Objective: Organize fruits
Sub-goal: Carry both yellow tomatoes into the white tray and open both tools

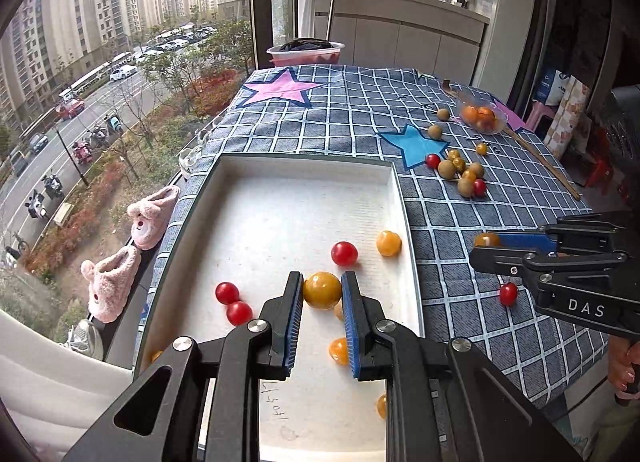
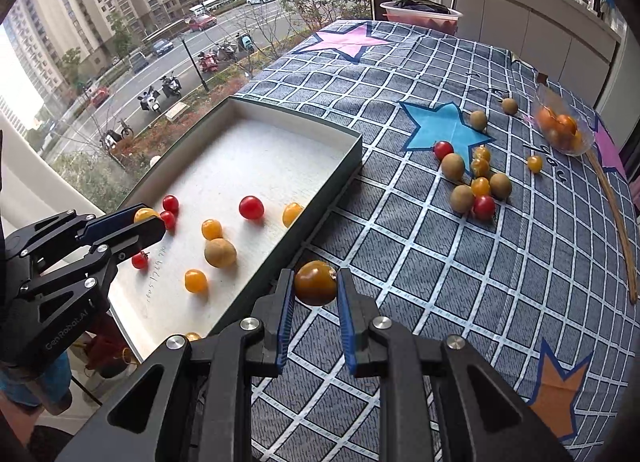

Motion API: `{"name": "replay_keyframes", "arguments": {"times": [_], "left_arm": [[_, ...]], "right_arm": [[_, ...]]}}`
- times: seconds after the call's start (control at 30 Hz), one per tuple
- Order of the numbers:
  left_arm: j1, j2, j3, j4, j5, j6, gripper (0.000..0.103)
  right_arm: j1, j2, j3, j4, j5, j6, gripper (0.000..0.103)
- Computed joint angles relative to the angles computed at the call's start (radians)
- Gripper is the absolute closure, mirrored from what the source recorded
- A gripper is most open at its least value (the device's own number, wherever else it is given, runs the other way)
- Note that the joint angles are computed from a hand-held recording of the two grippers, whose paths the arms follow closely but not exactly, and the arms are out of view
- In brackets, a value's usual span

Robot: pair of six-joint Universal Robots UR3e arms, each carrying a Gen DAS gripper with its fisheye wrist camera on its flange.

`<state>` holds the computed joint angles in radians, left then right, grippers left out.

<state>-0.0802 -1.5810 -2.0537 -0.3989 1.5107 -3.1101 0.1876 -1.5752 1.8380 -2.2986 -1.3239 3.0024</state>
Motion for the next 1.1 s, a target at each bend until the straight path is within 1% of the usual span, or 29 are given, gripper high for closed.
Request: {"name": "replay_keyframes", "arguments": {"times": [0.2, 0.47, 0.6, 0.73, 0.87, 0.97, 1.1], "left_arm": [[0.063, -0.055, 0.046, 0.002, -0.008, 0.026, 0.082], [0.094, -0.249, 0.247, -0.068, 0.012, -0.005, 0.082], [0.084, -0.354, 0.346, -0.112, 0.043, -0.019, 0.082], [0.076, -0.426, 0.415, -0.163, 0.068, -0.028, 0.082], [0.065, -0.461, 0.462, -0.217, 0.083, -0.033, 0.082], [0.059, -0.472, 0.479, -0.231, 0.095, -0.031, 0.082], [0.055, -0.476, 0.489, -0.242, 0.101, -0.028, 0.082]], "right_arm": [[0.083, 0.173, -0.188, 0.01, -0.024, 0.049, 0.08], [0.12, 0.422, -0.461, 0.064, -0.055, 0.111, 0.08], [0.119, 0.524, -0.565, 0.097, -0.059, 0.138, 0.08], [0.118, 0.604, -0.646, 0.124, -0.068, 0.148, 0.08], [0.125, 0.654, -0.694, 0.139, -0.075, 0.143, 0.08], [0.146, 0.688, -0.746, 0.168, -0.101, 0.138, 0.08], [0.161, 0.693, -0.749, 0.156, -0.13, 0.124, 0.079]]}}
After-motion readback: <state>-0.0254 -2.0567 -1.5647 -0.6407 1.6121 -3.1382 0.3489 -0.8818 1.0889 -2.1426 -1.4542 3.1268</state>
